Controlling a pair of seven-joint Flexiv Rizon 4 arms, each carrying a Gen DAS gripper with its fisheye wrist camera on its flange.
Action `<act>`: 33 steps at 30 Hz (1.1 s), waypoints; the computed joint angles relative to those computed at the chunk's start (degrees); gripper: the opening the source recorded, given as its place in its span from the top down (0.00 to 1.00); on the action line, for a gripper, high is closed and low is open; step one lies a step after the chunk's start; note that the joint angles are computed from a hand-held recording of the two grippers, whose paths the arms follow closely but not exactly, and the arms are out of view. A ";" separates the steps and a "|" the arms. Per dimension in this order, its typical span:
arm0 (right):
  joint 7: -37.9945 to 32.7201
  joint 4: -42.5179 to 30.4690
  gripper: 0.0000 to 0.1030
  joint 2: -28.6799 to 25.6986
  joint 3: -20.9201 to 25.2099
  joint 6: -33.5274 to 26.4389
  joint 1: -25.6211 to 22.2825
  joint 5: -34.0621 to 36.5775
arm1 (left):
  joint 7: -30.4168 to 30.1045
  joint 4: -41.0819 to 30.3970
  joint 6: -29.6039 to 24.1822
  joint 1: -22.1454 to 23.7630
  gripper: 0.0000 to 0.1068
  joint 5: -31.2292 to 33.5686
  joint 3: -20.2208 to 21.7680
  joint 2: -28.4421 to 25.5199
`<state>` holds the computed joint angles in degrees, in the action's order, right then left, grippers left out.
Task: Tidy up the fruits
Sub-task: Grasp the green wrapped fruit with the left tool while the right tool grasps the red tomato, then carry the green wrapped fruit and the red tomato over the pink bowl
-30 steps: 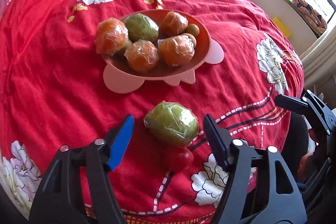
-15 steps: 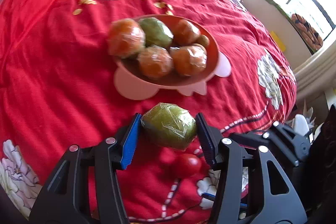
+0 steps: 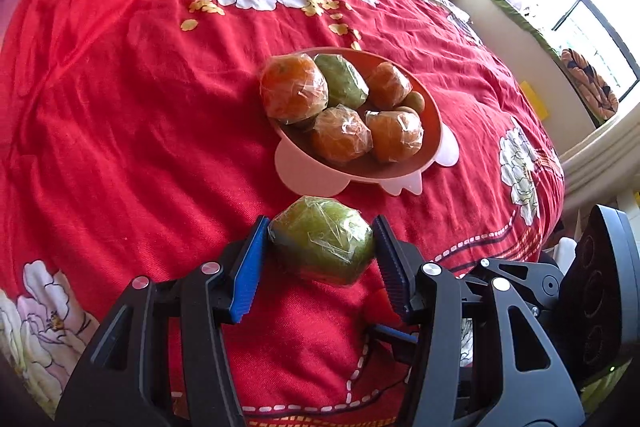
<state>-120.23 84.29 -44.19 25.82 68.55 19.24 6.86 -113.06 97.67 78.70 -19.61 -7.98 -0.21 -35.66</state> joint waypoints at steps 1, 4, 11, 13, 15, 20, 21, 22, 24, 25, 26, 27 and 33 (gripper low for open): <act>-0.22 -0.19 0.74 0.05 0.52 -0.37 -0.50 0.38 | 0.06 -0.15 -0.02 -0.04 0.59 0.09 0.02 0.02; -0.60 -0.58 0.74 0.44 1.04 -0.71 -1.26 1.46 | 0.18 -0.38 0.11 -0.06 0.59 0.21 0.00 0.17; -0.85 -2.45 0.74 0.90 0.83 -0.56 -2.33 3.39 | 0.81 -2.05 -0.05 -0.17 0.59 0.58 0.24 0.29; -0.65 -3.59 0.74 0.73 0.48 -0.42 -2.44 3.62 | 0.82 -3.12 -0.54 -0.36 0.59 0.81 0.56 0.04; -0.32 -4.93 0.74 0.45 -0.04 -0.29 -2.45 3.63 | 0.94 -4.42 -1.19 -0.45 0.59 1.02 0.76 -0.38; 0.32 -6.99 0.74 -0.11 -0.80 0.32 -2.74 3.70 | 1.06 -7.92 -3.59 -0.79 0.59 1.82 1.35 -1.76; 0.27 -7.34 0.74 -0.24 -0.70 0.34 -2.91 3.76 | 1.25 -8.65 -4.19 -0.70 0.59 1.93 1.24 -2.07; 0.16 -7.79 0.74 -0.44 -0.73 0.44 -2.96 3.67 | 1.43 -9.73 -4.95 -0.67 0.59 2.06 1.23 -2.58; 0.21 -8.26 0.74 -0.71 -1.05 0.71 -2.90 3.43 | 1.61 -11.41 -6.23 -0.65 0.59 2.34 1.23 -3.32; 0.28 -8.90 0.74 -1.06 -1.10 0.58 -2.92 3.30 | 1.80 -12.62 -6.95 -0.65 0.59 2.49 1.22 -3.87; 0.26 -9.28 0.74 -1.27 -1.08 0.44 -2.99 3.24 | 1.91 -13.48 -7.43 -0.64 0.59 2.63 1.19 -4.26; 0.28 -9.49 0.74 -1.41 -1.18 0.48 -2.97 3.16 | 2.08 -14.20 -7.95 -0.60 0.59 2.76 1.12 -4.58; 0.53 -11.38 0.74 -2.79 -1.94 0.12 -2.54 2.25 | 2.91 -19.60 -11.52 -0.31 0.59 3.09 0.76 -7.47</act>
<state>-119.70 72.91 -46.99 23.88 68.67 16.70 9.11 -110.15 78.07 67.18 -19.92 -4.89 0.55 -43.13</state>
